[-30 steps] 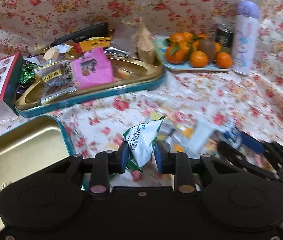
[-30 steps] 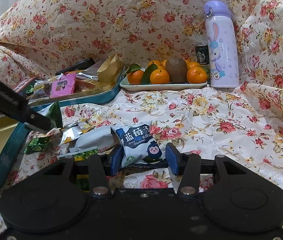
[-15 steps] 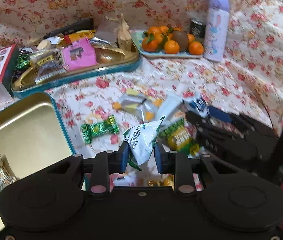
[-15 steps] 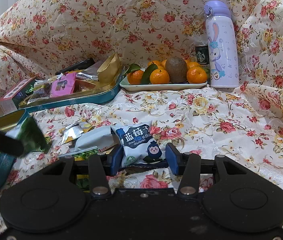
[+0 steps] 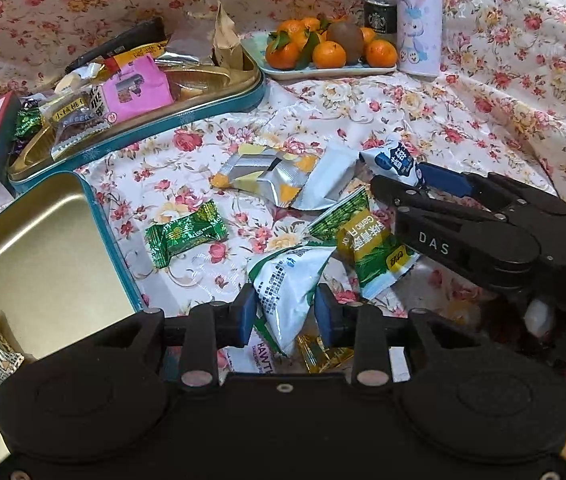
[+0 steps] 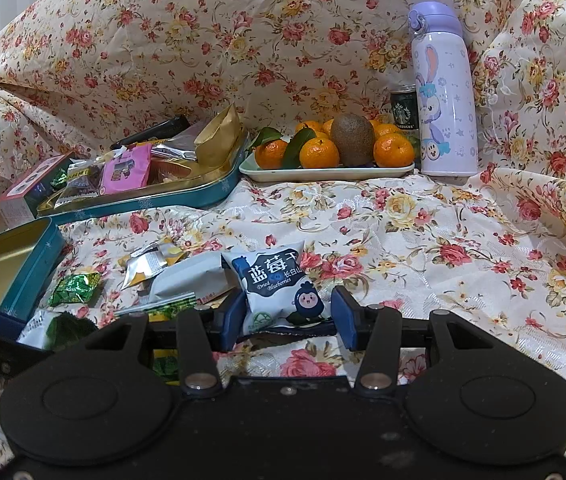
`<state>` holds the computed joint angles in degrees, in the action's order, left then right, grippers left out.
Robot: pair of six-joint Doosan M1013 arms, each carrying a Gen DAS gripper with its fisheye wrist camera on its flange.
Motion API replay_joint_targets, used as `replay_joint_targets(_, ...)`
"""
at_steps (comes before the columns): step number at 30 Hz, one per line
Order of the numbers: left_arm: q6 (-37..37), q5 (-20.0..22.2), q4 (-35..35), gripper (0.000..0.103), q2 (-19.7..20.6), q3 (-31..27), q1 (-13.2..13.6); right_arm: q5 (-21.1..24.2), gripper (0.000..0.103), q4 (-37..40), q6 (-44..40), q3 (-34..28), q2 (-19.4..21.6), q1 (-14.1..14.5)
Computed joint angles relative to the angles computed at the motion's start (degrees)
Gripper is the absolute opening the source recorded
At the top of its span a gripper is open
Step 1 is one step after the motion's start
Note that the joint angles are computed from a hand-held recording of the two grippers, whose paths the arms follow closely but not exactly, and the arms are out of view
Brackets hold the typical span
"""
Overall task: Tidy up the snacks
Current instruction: 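Close the left gripper on the white-green packet and lift it, then carry the white-green packet with the left gripper while the right carries the blueberry packet to the tray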
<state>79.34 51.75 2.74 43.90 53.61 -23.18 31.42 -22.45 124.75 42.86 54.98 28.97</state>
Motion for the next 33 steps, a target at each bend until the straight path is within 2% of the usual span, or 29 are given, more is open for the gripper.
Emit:
replay_joint_targets(4, -0.5, 0.5, 0.0, 0.046, 0.5, -0.5, 0.0, -0.1, 0.050, 0.0, 0.1, 0.1, 0.0, 0.0)
replay_joint_targets(10, -0.9, -0.1, 0.9, 0.045, 0.5, -0.3, -0.3, -0.6, 0.048, -0.1, 0.8, 0.5, -0.2, -0.1)
replay_joint_targets(14, -2.4, -2.2, 2.1, 0.037, -0.1, 1.0, -0.3, -2.1, 0.045, 0.1, 1.7, 1.5, -0.7, -0.2)
replay_joint_targets(17, -3.7, -3.5, 2.7, 0.035, -0.7, 1.9, -0.3, -3.5, 0.043, -0.4, 3.0, 2.5, -1.1, -0.3)
replay_joint_targets(33, -6.1, -11.7, 0.8, 0.034, -6.6, 9.6, 0.9, -6.6, 0.038, -3.8, 8.9, 4.8, -2.1, -0.4)
